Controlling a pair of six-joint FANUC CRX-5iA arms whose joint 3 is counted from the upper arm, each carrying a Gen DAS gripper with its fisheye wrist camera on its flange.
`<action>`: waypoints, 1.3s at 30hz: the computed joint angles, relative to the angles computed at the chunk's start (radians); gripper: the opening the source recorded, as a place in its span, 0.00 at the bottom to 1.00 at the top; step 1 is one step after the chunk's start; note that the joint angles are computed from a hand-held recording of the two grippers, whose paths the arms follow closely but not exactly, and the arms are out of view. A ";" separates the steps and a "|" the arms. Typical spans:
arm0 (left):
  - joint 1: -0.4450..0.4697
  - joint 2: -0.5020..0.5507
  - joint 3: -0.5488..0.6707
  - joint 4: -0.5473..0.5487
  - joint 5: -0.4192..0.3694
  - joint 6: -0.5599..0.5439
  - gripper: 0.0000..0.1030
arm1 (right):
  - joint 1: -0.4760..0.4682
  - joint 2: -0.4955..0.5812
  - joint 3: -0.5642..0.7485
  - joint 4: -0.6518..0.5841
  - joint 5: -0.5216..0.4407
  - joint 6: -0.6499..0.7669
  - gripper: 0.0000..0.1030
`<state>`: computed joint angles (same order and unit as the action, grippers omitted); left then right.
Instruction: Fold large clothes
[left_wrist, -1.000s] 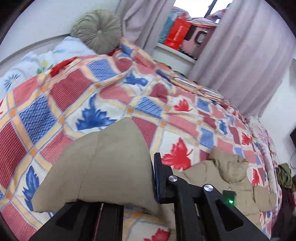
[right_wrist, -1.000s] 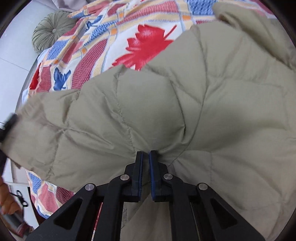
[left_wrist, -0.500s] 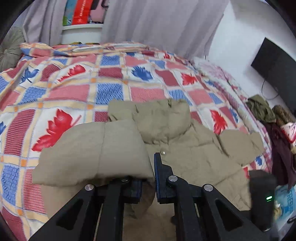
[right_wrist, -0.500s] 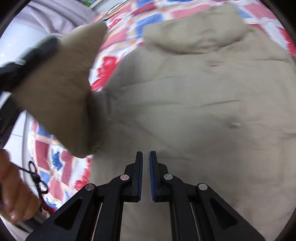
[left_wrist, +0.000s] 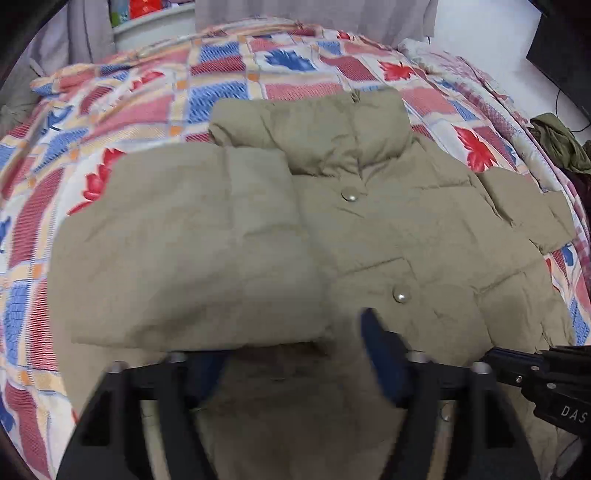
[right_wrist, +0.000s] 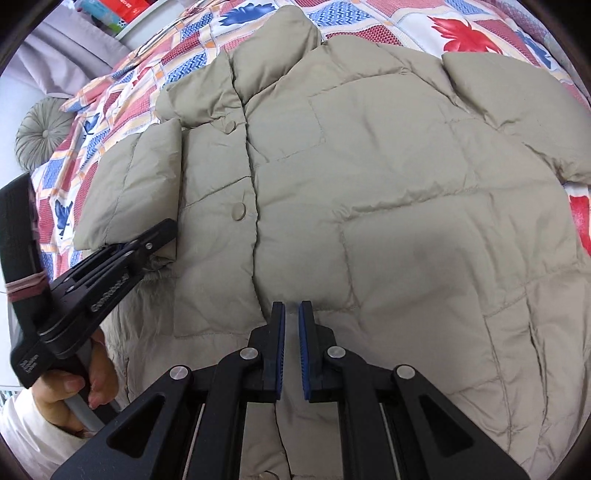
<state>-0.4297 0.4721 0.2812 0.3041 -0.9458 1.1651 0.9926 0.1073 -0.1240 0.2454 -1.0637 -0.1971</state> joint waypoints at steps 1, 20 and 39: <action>0.008 -0.027 -0.034 0.018 0.038 -0.026 0.84 | -0.004 0.007 0.015 -0.002 -0.010 0.019 0.08; 0.296 0.063 0.013 0.104 -0.100 0.180 0.84 | 0.030 0.550 0.641 0.359 -0.393 0.766 0.63; 0.213 0.171 0.202 0.163 -0.160 0.004 0.13 | -0.105 0.054 -0.060 0.218 0.125 -0.352 0.03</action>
